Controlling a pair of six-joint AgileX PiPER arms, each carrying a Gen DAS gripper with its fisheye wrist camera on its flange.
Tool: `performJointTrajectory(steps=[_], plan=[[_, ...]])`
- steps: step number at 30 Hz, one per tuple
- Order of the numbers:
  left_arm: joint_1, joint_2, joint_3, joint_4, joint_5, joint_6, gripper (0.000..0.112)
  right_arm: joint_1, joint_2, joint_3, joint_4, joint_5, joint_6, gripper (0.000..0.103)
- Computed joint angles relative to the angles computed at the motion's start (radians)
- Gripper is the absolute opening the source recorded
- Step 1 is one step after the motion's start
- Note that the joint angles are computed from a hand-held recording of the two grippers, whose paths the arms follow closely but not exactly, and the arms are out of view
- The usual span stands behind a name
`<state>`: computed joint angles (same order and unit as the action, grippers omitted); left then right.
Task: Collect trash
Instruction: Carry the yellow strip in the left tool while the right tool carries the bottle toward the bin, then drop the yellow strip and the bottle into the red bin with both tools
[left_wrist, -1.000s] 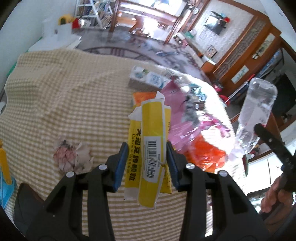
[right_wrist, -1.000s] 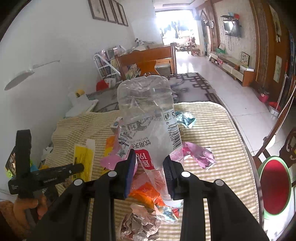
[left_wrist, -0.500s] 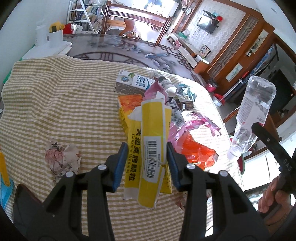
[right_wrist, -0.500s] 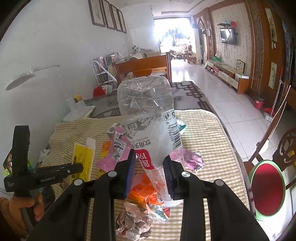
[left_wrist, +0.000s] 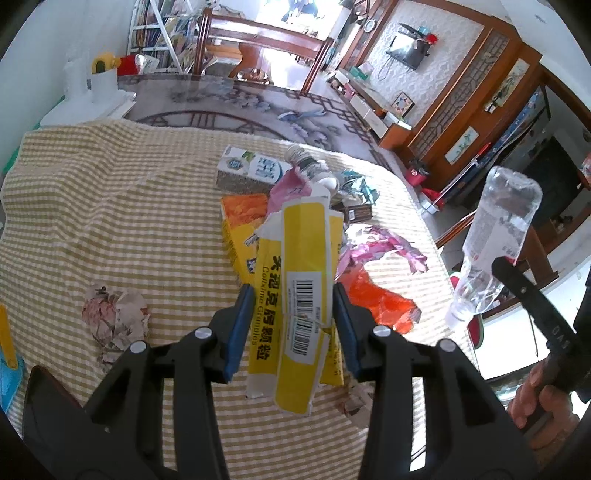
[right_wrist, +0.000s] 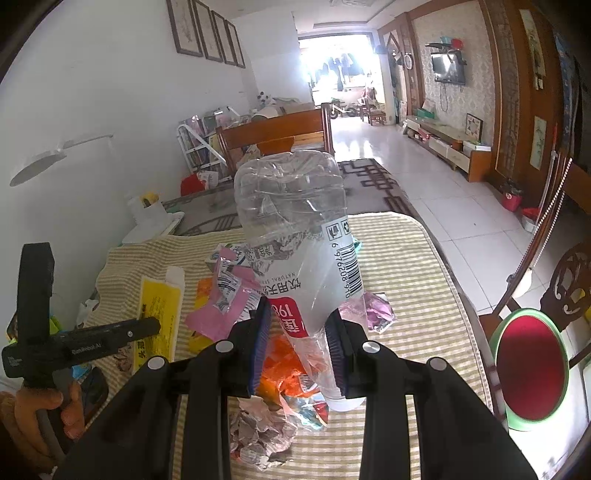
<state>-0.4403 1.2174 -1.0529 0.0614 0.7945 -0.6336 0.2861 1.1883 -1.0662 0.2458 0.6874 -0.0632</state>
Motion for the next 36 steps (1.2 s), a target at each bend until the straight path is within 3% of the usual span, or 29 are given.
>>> performJointTrajectory(steps=[10, 19, 28, 36], plan=[[-0.07, 0.028, -0.051, 0.076, 0.002, -0.089, 0.041, -0.069, -0.004, 0.011, 0.083, 0.019, -0.091, 0.029], [-0.201, 0.129, -0.165, 0.202, 0.041, -0.253, 0.041, -0.257, 0.035, -0.012, 0.312, 0.112, -0.388, 0.029], [-0.342, 0.337, -0.412, 0.306, 0.115, -0.376, 0.041, -0.508, 0.118, -0.095, 0.452, 0.279, -0.646, 0.029], [-0.412, 0.621, -0.763, 0.231, 0.155, -0.307, 0.042, -0.787, 0.213, -0.164, 0.474, 0.403, -0.765, 0.029]])
